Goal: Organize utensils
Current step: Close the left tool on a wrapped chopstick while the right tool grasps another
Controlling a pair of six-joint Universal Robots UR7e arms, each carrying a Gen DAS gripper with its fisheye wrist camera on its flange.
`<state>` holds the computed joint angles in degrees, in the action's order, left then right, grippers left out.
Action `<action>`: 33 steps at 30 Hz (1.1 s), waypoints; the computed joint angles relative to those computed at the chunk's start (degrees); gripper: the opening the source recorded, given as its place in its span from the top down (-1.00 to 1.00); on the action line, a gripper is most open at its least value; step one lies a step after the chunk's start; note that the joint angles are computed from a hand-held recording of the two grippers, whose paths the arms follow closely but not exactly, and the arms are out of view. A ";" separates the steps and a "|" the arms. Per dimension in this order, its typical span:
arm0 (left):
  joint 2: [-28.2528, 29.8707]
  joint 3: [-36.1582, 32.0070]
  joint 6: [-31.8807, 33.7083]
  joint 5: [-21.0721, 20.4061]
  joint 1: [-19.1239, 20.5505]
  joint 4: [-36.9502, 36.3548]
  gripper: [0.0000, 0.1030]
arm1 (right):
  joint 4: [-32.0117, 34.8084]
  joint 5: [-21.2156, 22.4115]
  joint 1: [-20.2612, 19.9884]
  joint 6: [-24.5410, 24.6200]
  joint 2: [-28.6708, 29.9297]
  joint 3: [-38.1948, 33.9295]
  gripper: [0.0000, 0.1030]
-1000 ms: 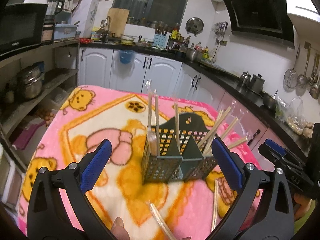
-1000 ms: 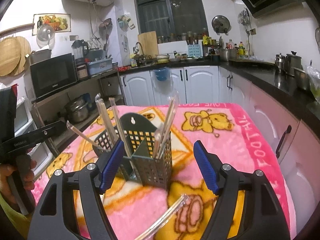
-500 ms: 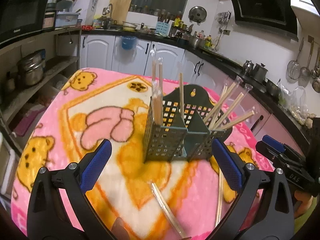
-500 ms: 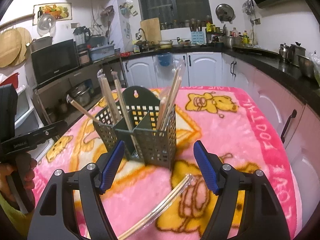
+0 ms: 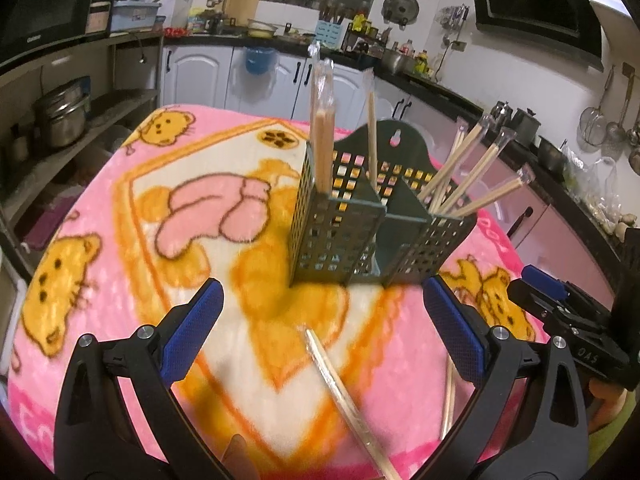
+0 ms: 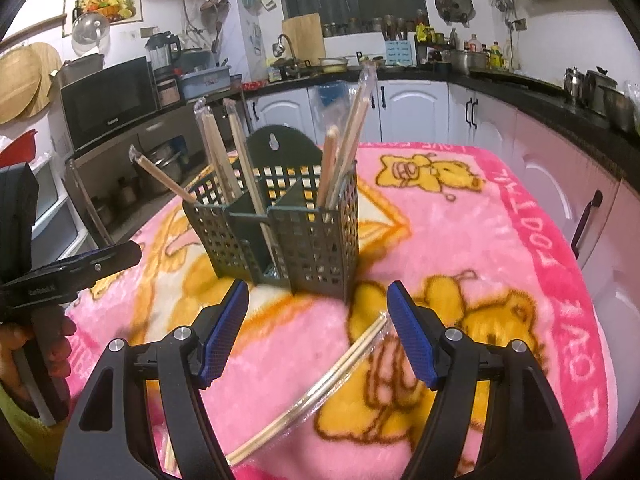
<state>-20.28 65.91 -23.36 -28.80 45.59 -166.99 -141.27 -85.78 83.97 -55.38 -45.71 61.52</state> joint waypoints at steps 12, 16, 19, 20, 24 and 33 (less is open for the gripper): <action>-0.02 -0.38 -9.59 -6.48 3.28 10.07 -0.53 | 4.24 -5.19 -0.53 1.89 3.54 -4.68 -0.34; 0.46 -1.44 -12.24 -9.72 4.50 13.56 -0.22 | 5.97 -7.27 -0.57 3.19 5.51 -7.39 -0.33; 1.05 -2.67 -13.28 -11.24 5.04 15.96 -0.12 | 7.58 -9.16 -0.44 4.23 7.41 -10.20 -0.30; 1.24 -3.07 -13.44 -11.58 5.17 16.59 -0.11 | 8.10 -9.81 -0.36 4.38 7.99 -11.07 -0.27; 2.64 -5.67 -13.12 -11.04 5.46 19.19 0.01 | 10.89 -12.67 -0.12 5.62 10.87 -15.57 -0.19; 4.51 -9.24 -12.41 -7.40 5.83 23.11 0.59 | 16.49 -16.88 0.47 9.46 17.31 -25.73 -0.12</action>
<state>-15.77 56.67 -35.77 -36.20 51.42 -143.88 -124.77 -102.65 84.44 -45.92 -28.40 35.79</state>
